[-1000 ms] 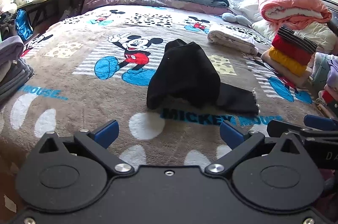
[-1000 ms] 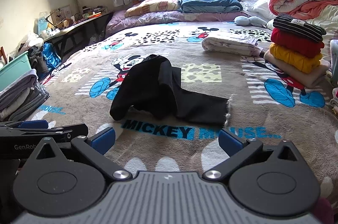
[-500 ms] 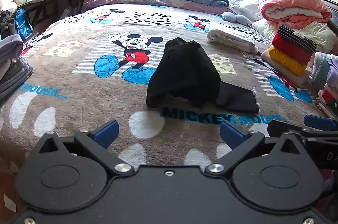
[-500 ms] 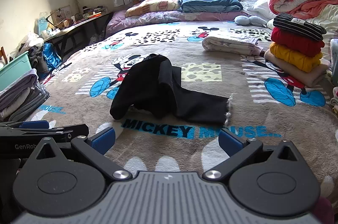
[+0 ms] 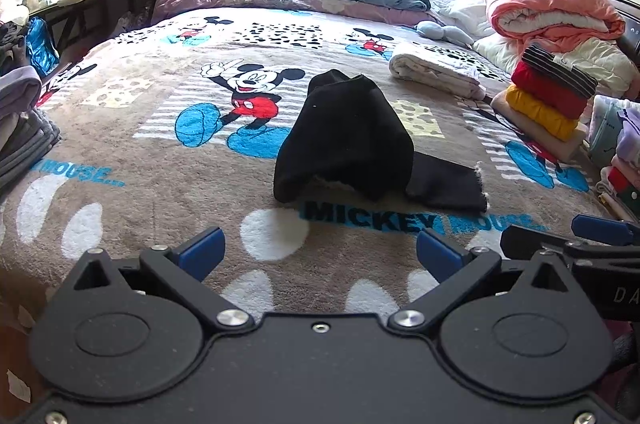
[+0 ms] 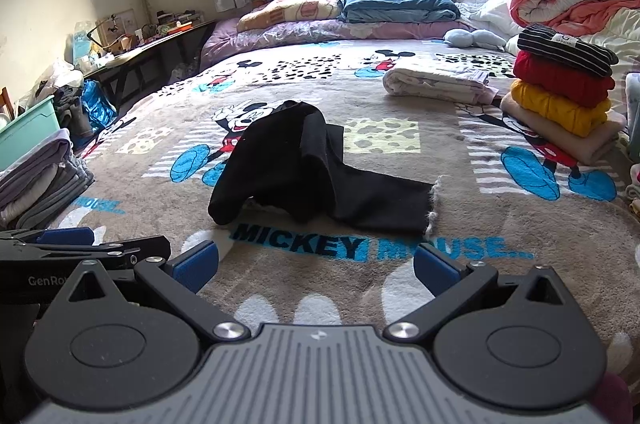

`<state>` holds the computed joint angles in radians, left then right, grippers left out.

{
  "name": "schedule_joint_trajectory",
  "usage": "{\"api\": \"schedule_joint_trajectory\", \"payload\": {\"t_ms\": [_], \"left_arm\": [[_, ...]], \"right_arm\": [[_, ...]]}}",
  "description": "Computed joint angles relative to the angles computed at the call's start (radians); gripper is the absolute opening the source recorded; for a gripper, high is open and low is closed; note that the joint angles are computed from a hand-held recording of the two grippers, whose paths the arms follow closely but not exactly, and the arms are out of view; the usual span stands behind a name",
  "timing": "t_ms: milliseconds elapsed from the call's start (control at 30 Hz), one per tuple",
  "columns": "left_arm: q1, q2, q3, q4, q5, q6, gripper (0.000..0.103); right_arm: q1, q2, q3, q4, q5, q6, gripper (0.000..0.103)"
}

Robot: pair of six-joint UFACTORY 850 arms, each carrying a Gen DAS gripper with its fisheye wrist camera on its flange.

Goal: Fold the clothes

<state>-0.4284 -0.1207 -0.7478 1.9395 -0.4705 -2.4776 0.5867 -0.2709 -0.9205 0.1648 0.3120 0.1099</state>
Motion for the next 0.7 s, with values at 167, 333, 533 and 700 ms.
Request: {"api": "schedule_joint_trajectory", "payload": {"t_ms": [167, 333, 533, 700], "left_arm": [[0.000, -0.002, -0.002, -0.004, -0.001, 0.001, 0.103], [0.001, -0.006, -0.004, -0.006, 0.000, 0.003, 0.103], [0.005, -0.008, -0.005, -0.006, 0.002, 0.002, 0.103], [0.007, -0.013, -0.009, -0.010, 0.000, 0.007, 0.103]], "right_arm": [[-0.002, -0.002, -0.001, -0.007, 0.000, 0.008, 0.103], [-0.004, -0.006, -0.003, -0.013, -0.002, 0.016, 0.103], [-0.005, -0.011, -0.006, -0.027, -0.002, 0.031, 0.103], [-0.008, -0.016, -0.008, -0.051, -0.002, 0.054, 0.103]]}}
